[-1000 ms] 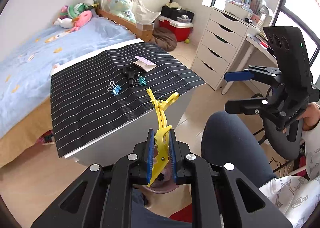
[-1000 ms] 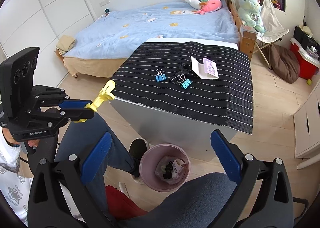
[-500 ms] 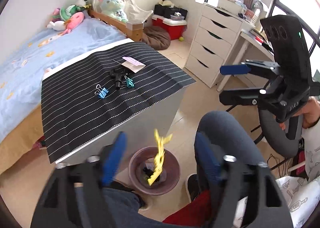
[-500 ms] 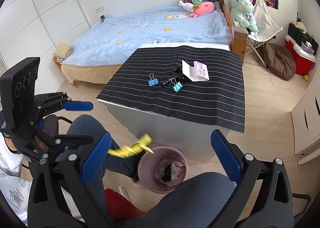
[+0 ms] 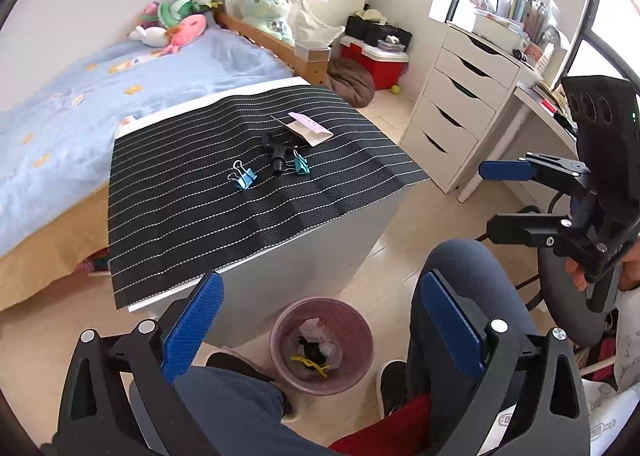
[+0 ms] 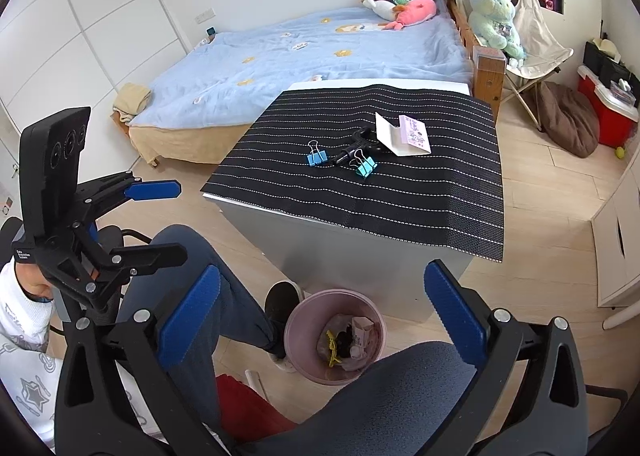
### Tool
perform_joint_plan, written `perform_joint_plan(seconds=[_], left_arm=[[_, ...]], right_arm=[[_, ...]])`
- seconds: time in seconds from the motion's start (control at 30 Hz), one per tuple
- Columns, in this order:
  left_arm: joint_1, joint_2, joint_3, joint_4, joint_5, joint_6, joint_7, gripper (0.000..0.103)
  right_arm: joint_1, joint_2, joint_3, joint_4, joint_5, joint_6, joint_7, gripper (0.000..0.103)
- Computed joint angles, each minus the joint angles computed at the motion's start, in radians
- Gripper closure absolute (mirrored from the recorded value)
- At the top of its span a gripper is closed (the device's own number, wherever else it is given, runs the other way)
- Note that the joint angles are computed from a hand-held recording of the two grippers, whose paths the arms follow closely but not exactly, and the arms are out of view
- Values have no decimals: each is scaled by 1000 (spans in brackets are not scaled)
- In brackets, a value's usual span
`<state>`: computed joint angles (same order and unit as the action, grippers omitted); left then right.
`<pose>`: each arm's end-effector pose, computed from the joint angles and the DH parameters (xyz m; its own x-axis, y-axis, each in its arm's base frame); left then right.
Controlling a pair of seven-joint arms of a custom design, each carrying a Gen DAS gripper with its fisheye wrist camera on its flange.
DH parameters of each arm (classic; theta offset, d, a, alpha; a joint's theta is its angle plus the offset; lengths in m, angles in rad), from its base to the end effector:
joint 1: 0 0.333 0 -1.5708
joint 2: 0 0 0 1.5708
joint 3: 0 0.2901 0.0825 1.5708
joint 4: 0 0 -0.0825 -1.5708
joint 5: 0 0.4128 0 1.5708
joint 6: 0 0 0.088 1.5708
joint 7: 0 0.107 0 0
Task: Collect trash
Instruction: 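Reach the right tool to the white-and-purple card pack and grasp it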
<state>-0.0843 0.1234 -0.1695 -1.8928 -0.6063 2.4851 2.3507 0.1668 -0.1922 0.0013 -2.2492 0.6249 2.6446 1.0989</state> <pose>0.6325 -0.1581 0.4520 -0.6218 -0.7676 0.1554 -0.6773 0.4274 -0.5989 0.5540 0.0784 0.4689 0.2581 -0.9261 -0.2752 -0.8001 -0.0453 -0.5981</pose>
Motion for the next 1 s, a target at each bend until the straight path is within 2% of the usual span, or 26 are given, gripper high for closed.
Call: perform_joint_plan(seconds=[0.4, 0.57, 0.8, 1.0], left_arm=[[6, 13, 0, 8, -22, 32, -2, 8], [11, 28, 0, 28, -26, 40, -4, 8], [17, 54, -5, 66, -37, 45, 1, 8], [23, 81, -6, 99, -38, 40, -6, 8]], right_arm=[[0, 19, 3, 21, -7, 11, 8, 3], [-24, 59, 16, 73, -116, 7, 113, 3], [-37, 176, -1, 230, -177, -20, 153, 3], [-43, 336, -20, 442, -241, -113, 210, 3]])
